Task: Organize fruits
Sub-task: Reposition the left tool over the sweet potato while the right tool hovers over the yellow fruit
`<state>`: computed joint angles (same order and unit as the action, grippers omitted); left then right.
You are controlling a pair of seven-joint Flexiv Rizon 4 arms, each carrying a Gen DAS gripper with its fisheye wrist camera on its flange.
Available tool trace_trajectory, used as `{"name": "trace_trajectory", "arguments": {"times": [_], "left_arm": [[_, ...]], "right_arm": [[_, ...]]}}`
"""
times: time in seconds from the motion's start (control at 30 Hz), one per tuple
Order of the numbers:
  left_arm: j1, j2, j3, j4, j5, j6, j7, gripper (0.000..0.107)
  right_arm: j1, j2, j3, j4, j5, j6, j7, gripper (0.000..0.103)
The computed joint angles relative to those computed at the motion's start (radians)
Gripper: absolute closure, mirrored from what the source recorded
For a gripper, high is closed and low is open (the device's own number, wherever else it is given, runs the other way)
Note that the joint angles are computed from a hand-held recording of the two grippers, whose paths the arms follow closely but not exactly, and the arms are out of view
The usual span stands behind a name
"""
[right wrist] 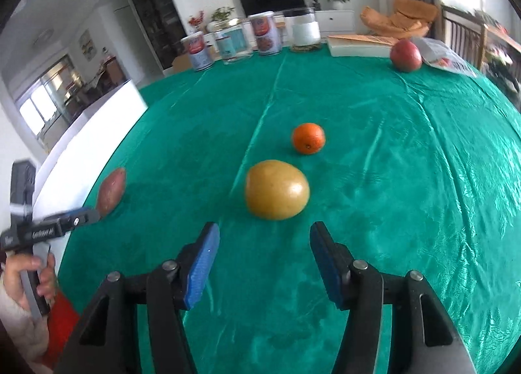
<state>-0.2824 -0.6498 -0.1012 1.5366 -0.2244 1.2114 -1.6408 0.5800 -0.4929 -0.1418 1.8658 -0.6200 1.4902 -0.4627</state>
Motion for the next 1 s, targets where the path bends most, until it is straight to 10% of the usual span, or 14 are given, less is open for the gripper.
{"name": "trace_trajectory", "arguments": {"times": [0.3, 0.63, 1.0], "left_arm": [[-0.005, 0.010, 0.002, 0.004, 0.006, 0.002, 0.001, 0.022], [0.002, 0.008, -0.010, 0.000, 0.002, -0.013, 0.015, 0.022], [0.004, 0.012, -0.019, 0.003, -0.009, -0.019, 0.042, 0.022]], "right_arm": [[-0.296, -0.190, 0.343, -0.169, 0.310, 0.192, -0.067, 0.051], [0.053, -0.137, 0.031, -0.249, -0.004, -0.185, -0.280, 0.051], [-0.005, -0.179, 0.153, -0.338, 0.044, -0.236, -0.379, 0.050]]}}
